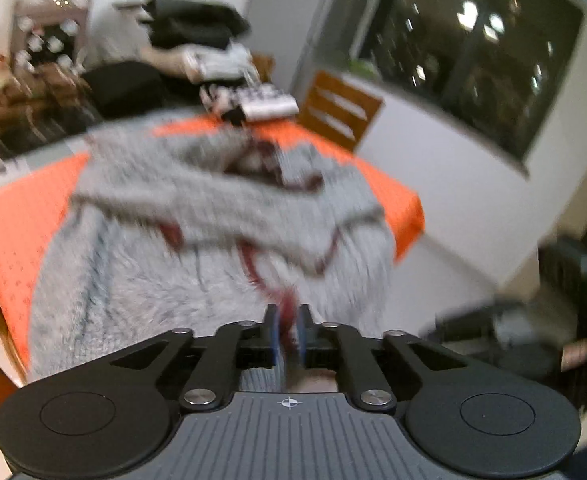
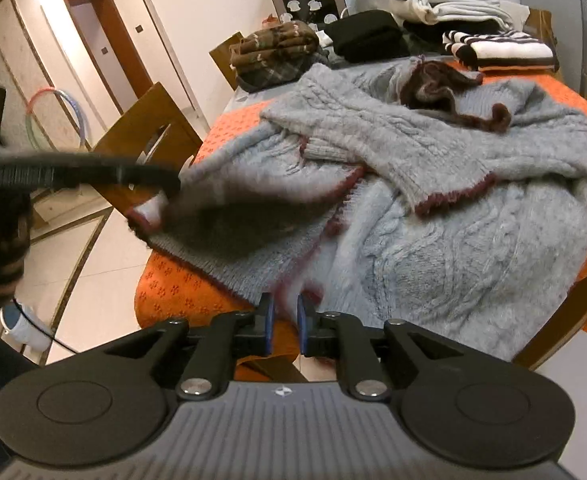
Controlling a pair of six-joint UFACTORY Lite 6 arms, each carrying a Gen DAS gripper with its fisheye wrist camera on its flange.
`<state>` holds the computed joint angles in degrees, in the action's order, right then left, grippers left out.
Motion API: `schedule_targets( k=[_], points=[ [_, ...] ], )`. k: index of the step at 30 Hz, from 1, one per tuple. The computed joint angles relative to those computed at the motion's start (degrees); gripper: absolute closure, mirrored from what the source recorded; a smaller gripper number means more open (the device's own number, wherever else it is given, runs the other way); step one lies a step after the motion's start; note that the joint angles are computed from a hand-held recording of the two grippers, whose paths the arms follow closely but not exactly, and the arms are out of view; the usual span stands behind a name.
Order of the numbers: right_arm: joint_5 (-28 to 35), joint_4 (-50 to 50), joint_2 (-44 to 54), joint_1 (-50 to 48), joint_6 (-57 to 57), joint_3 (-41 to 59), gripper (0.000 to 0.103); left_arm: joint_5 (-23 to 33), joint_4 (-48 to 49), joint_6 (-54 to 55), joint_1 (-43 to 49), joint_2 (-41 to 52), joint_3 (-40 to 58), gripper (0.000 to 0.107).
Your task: Fold clothes
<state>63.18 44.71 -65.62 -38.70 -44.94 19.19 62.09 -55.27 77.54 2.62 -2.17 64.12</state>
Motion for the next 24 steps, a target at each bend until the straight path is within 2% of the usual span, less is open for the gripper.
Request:
schedule_targets(
  k=[3,6,9,14,21,24],
  points=[
    [3.0,0.5,1.5,-5.4,-3.4,1.9,0.075,-0.8,0.8,1.4,0.2,-0.9,-1.5,0.069],
    [4.4,1.1,5.9,-11.6,-7.2,5.2,0.07,-3.8,0.3,1.8,-2.0,1.4,0.7,0.06],
    [3.4,2.8,12.5,-17.1,-12.0,8.7,0.067,-7.2,-0.2,-0.4,-5.9,6.7,6.1,0.058],
    [-2.6,6.0,28.1,-20.4,-19.7,17.5,0.064,-12.2,-1.3,-4.8,-11.9,17.8,19.0,0.055],
    [-10.9,10.8,52.6,-16.2,-29.8,35.8,0.054,-17.3,1.4,-12.8,-17.3,28.8,34.1,0.051],
    [-12.3,11.8,62.4,-13.5,-33.0,44.9,0.042,-19.9,2.9,-16.3,-18.9,30.2,36.7,0.046]
  ],
)
